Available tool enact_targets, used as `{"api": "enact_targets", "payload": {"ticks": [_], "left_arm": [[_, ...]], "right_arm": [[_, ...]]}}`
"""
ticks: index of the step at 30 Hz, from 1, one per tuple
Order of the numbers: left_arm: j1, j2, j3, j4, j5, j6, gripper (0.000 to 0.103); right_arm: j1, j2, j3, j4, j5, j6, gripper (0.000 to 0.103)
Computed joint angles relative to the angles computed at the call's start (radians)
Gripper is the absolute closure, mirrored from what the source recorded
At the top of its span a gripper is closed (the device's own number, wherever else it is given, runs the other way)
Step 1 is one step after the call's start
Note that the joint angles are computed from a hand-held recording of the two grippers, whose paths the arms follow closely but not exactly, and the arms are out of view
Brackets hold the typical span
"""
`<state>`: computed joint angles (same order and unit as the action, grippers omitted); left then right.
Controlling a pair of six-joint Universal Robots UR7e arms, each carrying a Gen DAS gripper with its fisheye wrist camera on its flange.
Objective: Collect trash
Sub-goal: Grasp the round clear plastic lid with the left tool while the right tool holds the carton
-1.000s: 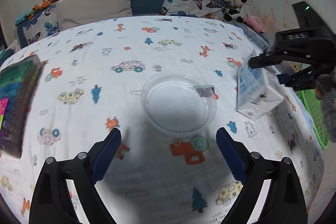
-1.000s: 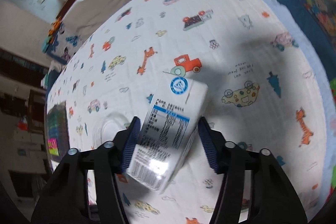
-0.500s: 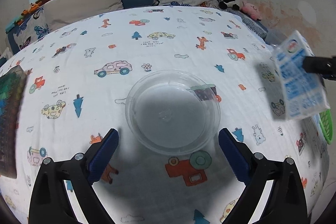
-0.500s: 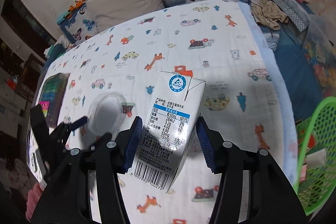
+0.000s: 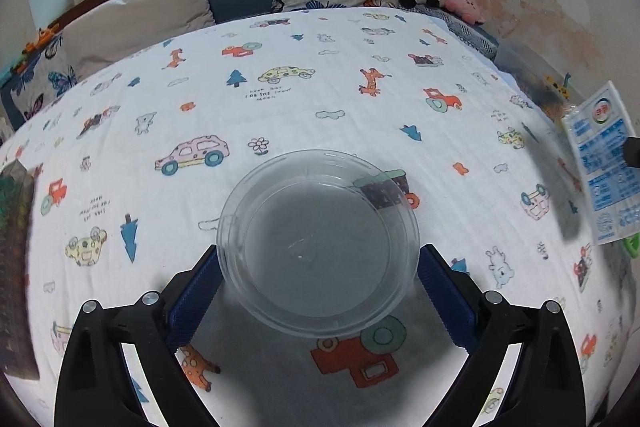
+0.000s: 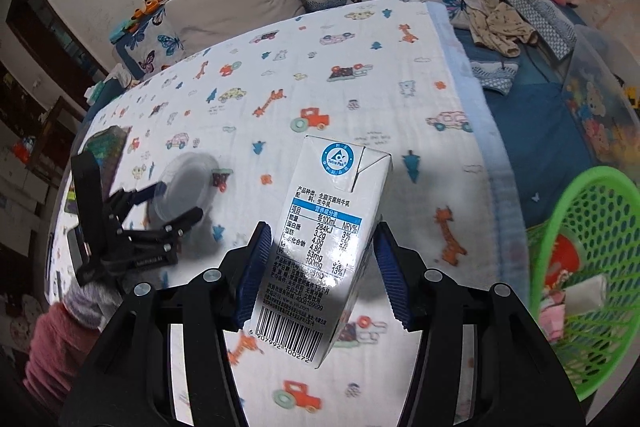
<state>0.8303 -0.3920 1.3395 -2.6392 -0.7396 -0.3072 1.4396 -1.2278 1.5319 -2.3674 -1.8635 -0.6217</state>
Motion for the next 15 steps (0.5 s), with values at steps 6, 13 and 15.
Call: {"api": "enact_targets", "payload": {"ticks": [6,13,15], "left_arm": [[-0.005,0.009,-0.005,-0.011,0.029,-0.001,0.015],[-0.036,0.002,0.019,-0.047,0.043,-0.023,0.015],[-0.049,-0.003,0.030,-0.061,0.041,-0.027,0.015]], "right_arm": [[-0.026,-0.041,0.032,-0.028,0.004,-0.033,0.049],[-0.078,-0.094,0.048,-0.034,0.036,-0.026,0.049],[-0.095,-0.109,0.050,-0.031,0.050,-0.021,0.049]]}}
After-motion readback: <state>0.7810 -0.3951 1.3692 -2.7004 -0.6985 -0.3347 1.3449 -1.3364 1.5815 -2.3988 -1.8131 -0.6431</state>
